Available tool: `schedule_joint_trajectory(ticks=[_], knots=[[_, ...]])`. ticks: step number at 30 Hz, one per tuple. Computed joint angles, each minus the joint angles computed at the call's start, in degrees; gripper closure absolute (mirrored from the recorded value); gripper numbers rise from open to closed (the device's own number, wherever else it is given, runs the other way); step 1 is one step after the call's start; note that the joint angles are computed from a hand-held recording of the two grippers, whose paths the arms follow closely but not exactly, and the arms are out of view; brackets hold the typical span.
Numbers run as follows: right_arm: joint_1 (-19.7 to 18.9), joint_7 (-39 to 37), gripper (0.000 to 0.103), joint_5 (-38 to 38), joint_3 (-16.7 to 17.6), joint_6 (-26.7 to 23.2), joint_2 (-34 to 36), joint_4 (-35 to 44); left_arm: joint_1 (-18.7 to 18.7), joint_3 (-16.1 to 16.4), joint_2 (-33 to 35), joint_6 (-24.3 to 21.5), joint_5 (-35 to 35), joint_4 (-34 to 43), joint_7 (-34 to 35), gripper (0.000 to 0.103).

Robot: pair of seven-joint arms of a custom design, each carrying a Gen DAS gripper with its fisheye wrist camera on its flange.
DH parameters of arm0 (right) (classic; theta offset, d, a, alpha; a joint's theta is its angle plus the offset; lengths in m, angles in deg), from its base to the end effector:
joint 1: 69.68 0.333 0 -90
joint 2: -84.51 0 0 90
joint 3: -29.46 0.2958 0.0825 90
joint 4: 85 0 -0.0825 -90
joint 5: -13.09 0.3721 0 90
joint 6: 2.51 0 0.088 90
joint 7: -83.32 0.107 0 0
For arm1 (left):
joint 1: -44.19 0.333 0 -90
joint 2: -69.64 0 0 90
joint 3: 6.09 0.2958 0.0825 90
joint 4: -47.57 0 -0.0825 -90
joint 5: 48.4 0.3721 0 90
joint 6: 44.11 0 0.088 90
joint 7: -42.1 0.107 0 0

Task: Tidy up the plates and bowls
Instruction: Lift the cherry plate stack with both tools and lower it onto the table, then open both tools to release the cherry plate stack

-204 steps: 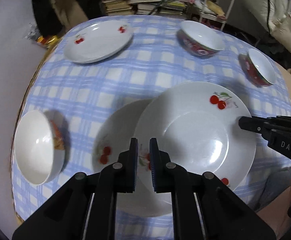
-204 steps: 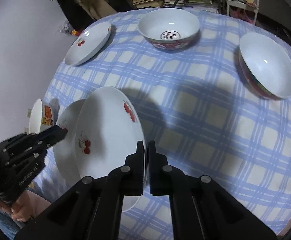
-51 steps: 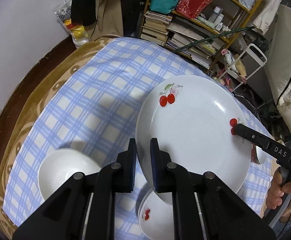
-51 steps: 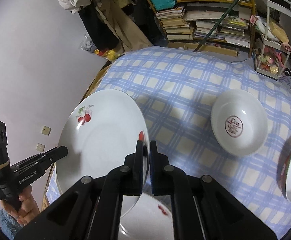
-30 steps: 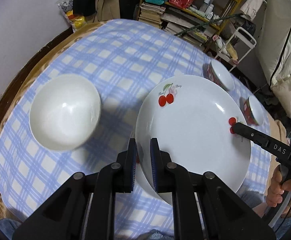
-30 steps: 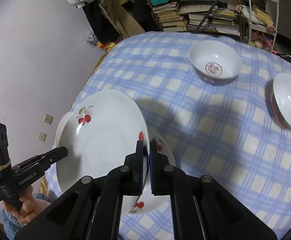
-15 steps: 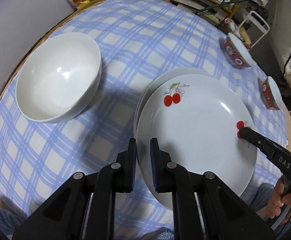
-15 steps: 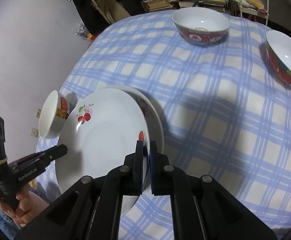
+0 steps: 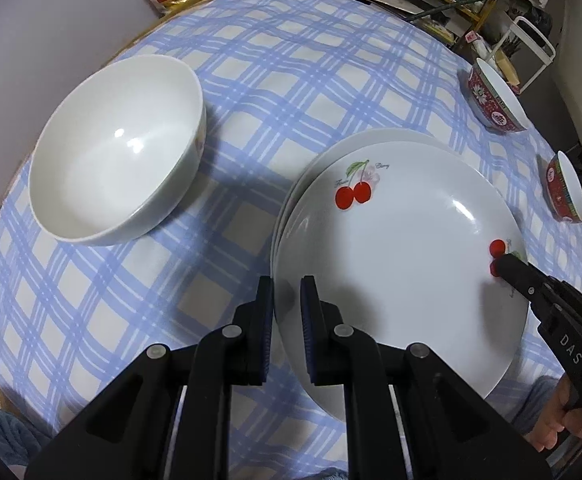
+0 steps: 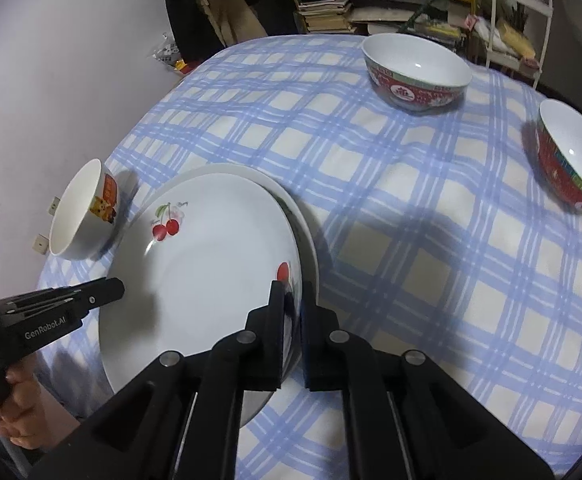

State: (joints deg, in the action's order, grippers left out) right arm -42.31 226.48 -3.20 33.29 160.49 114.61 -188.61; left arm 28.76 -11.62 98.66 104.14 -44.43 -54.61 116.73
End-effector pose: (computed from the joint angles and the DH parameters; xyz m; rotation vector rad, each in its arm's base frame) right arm 0.5709 0.3574 0.2994 -1.7148 1.9948 -0.1956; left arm 0.6232 -0.2335 0.2935 -1.9631 2.2406 -0.4022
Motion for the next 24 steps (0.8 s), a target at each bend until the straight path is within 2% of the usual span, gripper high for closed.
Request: schedule_joint_trajectory(ticks=[7, 16, 24], knots=[[2.34, 2.86, 0.094, -3.67, -2.63, -0.43, 0.44, 0.83, 0.8, -0.49, 0.3, -1.07, -1.37, 0.49, 0.49, 0.089], [4.53, 6.32, 0.093, -8.5, -4.7, -4.14, 0.68, 2.59, -0.23, 0.48, -1.57, 1.62, 1.24, -1.97, -0.67, 0.088], [4.26, 9.9, 0.093, -11.16, -4.83, -4.92, -0.46, 1.66, -3.34, 3.65, -3.52, 2.77, 9.04, -3.92, -6.35, 0.086]])
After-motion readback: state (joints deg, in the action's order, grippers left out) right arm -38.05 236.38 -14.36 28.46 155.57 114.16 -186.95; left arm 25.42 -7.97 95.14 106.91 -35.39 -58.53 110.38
